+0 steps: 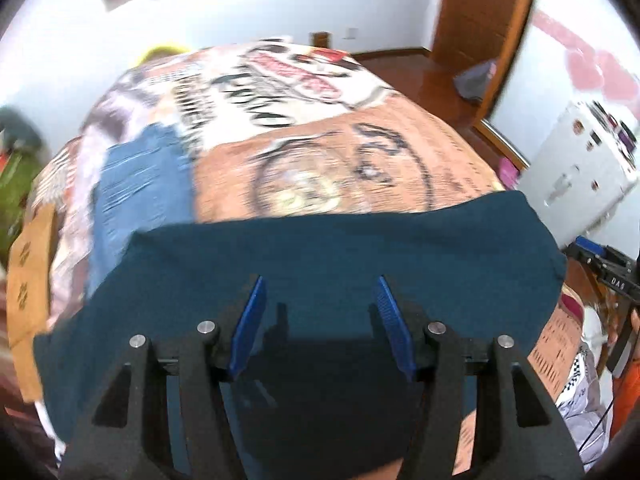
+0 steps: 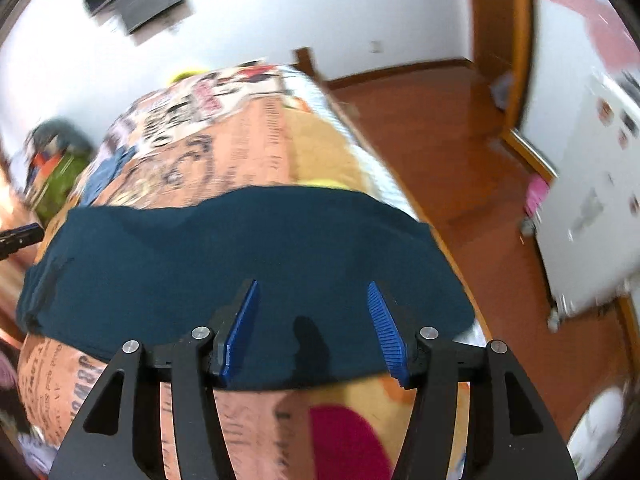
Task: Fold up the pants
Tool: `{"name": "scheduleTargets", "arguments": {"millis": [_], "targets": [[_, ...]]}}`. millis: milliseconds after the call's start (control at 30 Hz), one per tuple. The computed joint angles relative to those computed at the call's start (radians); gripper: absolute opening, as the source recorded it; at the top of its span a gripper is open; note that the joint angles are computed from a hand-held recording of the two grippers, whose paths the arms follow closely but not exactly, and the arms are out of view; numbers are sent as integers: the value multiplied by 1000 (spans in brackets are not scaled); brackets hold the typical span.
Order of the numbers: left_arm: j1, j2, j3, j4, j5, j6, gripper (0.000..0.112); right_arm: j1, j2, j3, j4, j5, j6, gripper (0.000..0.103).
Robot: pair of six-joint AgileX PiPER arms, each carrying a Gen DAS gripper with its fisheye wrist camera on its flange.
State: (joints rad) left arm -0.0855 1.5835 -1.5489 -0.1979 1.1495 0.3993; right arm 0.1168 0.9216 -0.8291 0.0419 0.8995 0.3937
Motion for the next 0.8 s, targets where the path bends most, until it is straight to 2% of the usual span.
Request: {"name": "scheduleTargets", "arguments": {"millis": [133, 300, 400, 467, 633, 800], "targets": [[-122, 104, -49, 15, 19, -65, 58, -127, -78, 70, 58, 51, -21, 52], [-238, 147, -17, 86, 2, -110, 58, -297, -153, 151, 204, 77, -105, 52], [-277, 145, 25, 122, -28, -122, 60, -413, -180, 198, 349, 71, -198, 52], [-301, 121, 71, 157, -72, -140, 63, -532, -179, 231, 477, 97, -317, 53], [-321, 108, 98, 184, -97, -161, 67, -570, -131, 304, 597, 58, -390, 54], [-319, 111, 98, 181, -99, -173, 69, -604, -89, 346, 706, 16, -476, 61]]}}
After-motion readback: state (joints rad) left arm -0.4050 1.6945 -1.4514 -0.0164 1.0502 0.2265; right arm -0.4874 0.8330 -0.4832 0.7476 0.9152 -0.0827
